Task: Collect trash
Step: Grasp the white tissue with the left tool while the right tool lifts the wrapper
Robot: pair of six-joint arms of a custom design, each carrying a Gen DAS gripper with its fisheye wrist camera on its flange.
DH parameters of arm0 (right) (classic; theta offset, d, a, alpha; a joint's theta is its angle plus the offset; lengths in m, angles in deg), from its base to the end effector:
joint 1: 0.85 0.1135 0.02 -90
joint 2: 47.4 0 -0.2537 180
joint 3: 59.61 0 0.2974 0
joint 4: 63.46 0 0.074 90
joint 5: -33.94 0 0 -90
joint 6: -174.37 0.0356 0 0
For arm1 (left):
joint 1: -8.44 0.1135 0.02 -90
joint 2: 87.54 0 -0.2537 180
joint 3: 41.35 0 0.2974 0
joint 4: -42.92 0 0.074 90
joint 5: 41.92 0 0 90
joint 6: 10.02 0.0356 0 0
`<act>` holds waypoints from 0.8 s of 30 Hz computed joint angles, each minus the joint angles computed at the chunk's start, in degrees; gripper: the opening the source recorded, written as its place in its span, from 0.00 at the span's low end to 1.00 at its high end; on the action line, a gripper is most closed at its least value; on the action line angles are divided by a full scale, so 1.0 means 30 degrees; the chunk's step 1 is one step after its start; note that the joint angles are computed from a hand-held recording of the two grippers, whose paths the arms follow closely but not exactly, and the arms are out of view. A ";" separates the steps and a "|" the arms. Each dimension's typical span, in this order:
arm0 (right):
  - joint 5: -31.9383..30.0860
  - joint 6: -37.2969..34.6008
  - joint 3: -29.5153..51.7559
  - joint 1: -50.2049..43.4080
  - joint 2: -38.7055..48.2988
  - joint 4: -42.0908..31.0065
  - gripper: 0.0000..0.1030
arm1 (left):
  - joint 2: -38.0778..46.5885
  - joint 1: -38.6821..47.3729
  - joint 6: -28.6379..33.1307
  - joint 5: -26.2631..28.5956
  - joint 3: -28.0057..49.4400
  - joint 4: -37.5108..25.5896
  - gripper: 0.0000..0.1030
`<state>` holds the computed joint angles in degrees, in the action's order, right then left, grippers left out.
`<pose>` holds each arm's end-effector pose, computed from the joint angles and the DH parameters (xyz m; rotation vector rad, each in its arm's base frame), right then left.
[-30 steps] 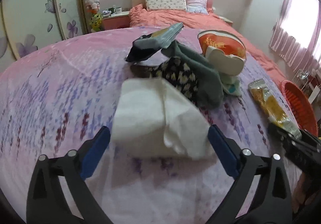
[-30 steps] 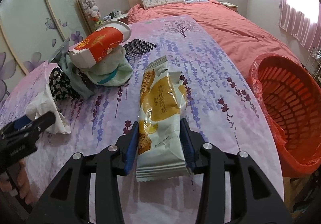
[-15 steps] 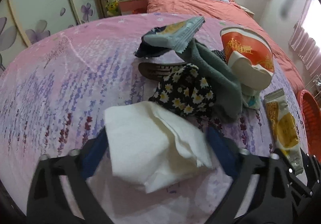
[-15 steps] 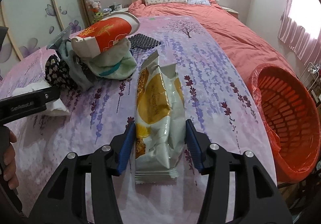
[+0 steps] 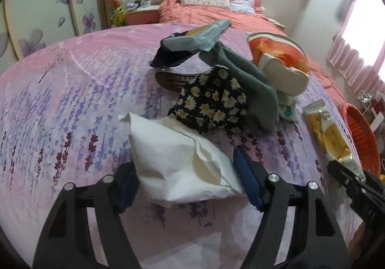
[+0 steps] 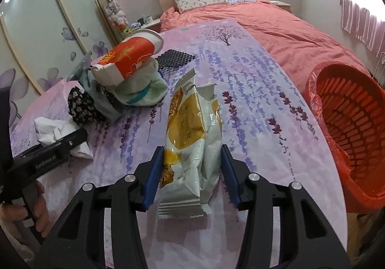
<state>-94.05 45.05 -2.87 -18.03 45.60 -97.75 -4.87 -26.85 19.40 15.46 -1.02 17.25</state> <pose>0.2998 -0.0698 0.0947 -0.6205 2.4088 0.5515 0.2122 -0.1267 0.0684 -0.6770 2.3769 0.1278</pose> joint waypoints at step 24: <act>0.0943 0.4159 -0.1117 0.0169 -0.1283 0.0503 0.47 | -0.3019 -0.1040 0.3262 0.0213 -0.2692 0.0442 0.62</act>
